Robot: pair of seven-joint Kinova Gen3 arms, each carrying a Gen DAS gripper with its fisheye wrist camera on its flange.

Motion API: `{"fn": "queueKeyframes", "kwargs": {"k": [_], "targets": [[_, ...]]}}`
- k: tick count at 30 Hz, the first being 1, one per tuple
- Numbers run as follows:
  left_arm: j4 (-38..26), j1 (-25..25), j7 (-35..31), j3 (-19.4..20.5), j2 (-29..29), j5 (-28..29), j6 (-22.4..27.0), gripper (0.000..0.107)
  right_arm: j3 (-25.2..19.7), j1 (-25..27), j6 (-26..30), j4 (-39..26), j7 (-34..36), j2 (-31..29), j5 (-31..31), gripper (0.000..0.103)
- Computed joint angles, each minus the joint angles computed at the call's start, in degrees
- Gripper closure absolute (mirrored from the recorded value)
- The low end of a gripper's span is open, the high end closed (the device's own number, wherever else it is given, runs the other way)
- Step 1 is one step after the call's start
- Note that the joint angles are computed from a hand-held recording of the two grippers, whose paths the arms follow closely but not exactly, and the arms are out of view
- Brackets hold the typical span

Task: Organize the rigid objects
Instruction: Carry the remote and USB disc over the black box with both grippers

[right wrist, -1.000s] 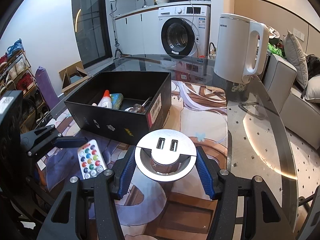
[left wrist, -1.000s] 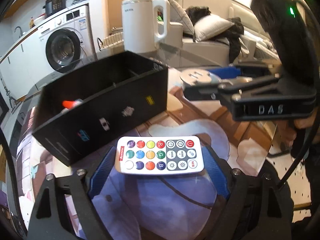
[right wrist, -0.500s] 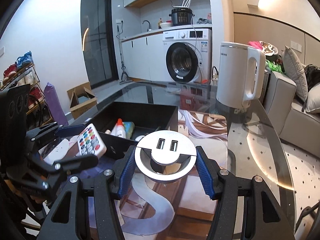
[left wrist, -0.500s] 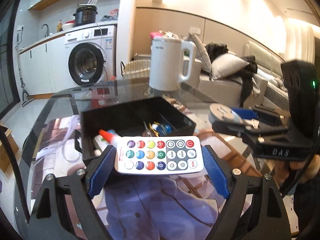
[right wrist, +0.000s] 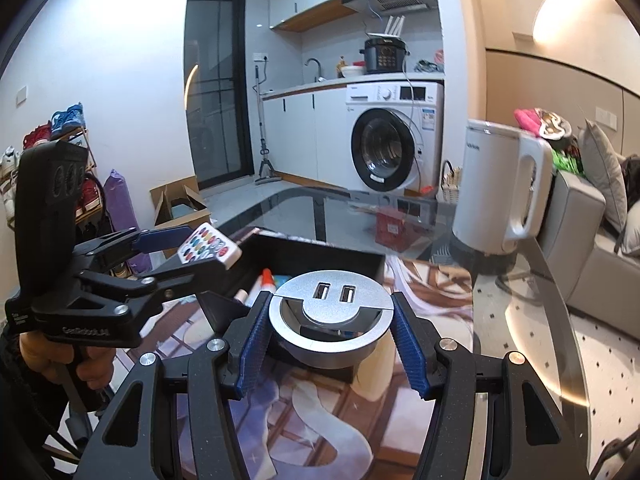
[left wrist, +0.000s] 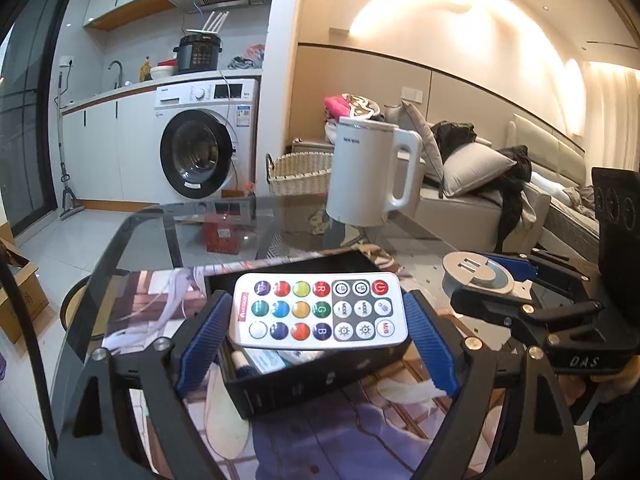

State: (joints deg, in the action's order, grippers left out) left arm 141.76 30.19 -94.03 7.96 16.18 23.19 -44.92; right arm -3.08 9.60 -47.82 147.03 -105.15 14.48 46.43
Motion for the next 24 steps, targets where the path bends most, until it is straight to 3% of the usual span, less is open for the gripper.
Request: {"fn": "queueKeyframes", "kwargs": {"k": [20, 24], "targets": [[-4.4, 0.5, -5.9, -1.4, 1.6, 6.3, -0.4, 0.021, -0.4, -4.4, 4.9, -4.4, -2.5, -2.5, -0.6, 0.044], [-5.3, -0.3, -4.7, -1.7, 3.3, 5.7, -0.9, 0.021, -0.4, -3.3, 0.6, -4.9, -0.8, 0.5, -0.4, 0.044]]}}
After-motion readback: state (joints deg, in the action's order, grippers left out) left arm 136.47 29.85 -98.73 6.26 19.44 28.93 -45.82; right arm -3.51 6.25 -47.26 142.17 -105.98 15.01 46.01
